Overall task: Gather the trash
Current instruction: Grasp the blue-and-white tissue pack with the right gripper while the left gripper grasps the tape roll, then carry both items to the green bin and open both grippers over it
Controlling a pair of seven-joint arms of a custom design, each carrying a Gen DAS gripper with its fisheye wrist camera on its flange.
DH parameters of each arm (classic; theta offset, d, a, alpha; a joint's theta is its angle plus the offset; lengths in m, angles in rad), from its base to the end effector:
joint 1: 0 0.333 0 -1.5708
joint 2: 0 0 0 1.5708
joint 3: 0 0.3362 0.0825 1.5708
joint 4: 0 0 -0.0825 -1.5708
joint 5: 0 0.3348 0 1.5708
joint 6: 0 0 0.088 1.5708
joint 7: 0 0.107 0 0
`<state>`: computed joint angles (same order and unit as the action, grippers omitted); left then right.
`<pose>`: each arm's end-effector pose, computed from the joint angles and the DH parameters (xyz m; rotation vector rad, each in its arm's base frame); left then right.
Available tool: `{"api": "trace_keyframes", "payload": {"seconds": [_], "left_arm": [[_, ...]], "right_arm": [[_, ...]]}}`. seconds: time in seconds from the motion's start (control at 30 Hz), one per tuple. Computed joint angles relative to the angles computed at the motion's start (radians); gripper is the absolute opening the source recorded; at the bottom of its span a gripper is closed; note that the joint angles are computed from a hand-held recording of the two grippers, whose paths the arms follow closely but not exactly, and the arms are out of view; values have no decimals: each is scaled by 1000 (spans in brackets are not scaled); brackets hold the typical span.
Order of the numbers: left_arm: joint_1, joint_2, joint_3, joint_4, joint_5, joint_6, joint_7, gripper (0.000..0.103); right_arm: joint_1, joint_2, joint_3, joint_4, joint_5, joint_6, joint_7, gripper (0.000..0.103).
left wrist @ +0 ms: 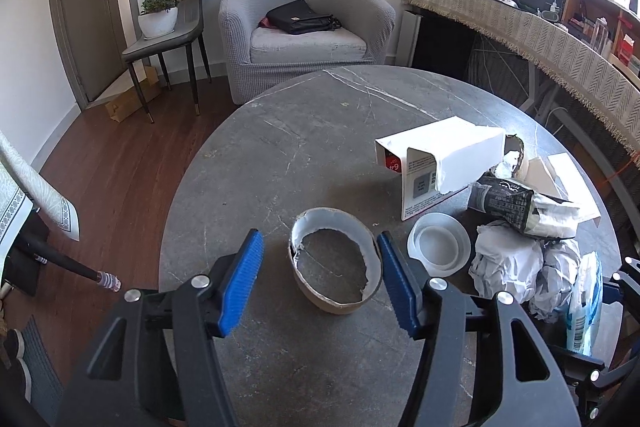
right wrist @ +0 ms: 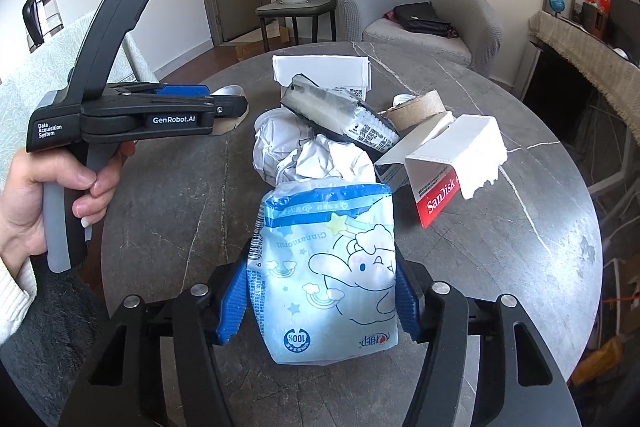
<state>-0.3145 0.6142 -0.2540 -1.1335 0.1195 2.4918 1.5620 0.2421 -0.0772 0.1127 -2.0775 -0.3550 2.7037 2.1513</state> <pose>0.6571 -0.3396 0.5722 -1.3195 2.2840 -0.9386 0.4927 0.1974 0.5831 -1.8055 1.7264 -0.6127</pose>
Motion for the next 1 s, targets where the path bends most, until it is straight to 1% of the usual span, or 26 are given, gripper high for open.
{"api": "trace_keyframes", "payload": {"seconds": [0.07, 0.1, 0.2, 0.3, 0.37, 0.4, 0.53, 0.63, 0.77, 0.87, 1.0], "left_arm": [[-1, 16, -2, 25, -7, -22, -1, 56], [2, 22, -6, 36, -15, -33, 2, 54], [2, 24, -3, 37, -18, -33, 2, 50], [15, 17, -15, 23, -42, -29, 9, 46], [38, 12, -37, 16, -82, -25, 18, 46], [53, 0, -49, -9, -105, -4, 27, 45], [94, -17, -77, -49, -178, 20, 48, 45], [103, -35, -75, -73, -191, 37, 66, 45], [130, -72, -82, -127, -215, 80, 103, 45], [152, -93, -77, -157, -227, 95, 118, 45], [194, -124, -70, -206, -252, 120, 133, 45]], "right_arm": [[0, -8, 1, -1, 4, -6, 6, 52], [-1, -10, 5, 5, -3, -15, 16, 52], [-3, -20, 11, 12, -22, -31, 38, 52], [-1, -25, 9, 11, 11, -4, 35, 51], [1, -18, 8, 25, 39, 6, 20, 51], [2, -15, 9, 29, 45, 11, 18, 51], [11, 2, 16, 55, 45, 14, 18, 51], [23, 23, 16, 81, 43, 11, 19, 51], [43, 57, 6, 127, 52, 17, 19, 51], [67, 95, 0, 178, 40, 15, 27, 51], [105, 163, -15, 266, 69, 7, 4, 51]]}}
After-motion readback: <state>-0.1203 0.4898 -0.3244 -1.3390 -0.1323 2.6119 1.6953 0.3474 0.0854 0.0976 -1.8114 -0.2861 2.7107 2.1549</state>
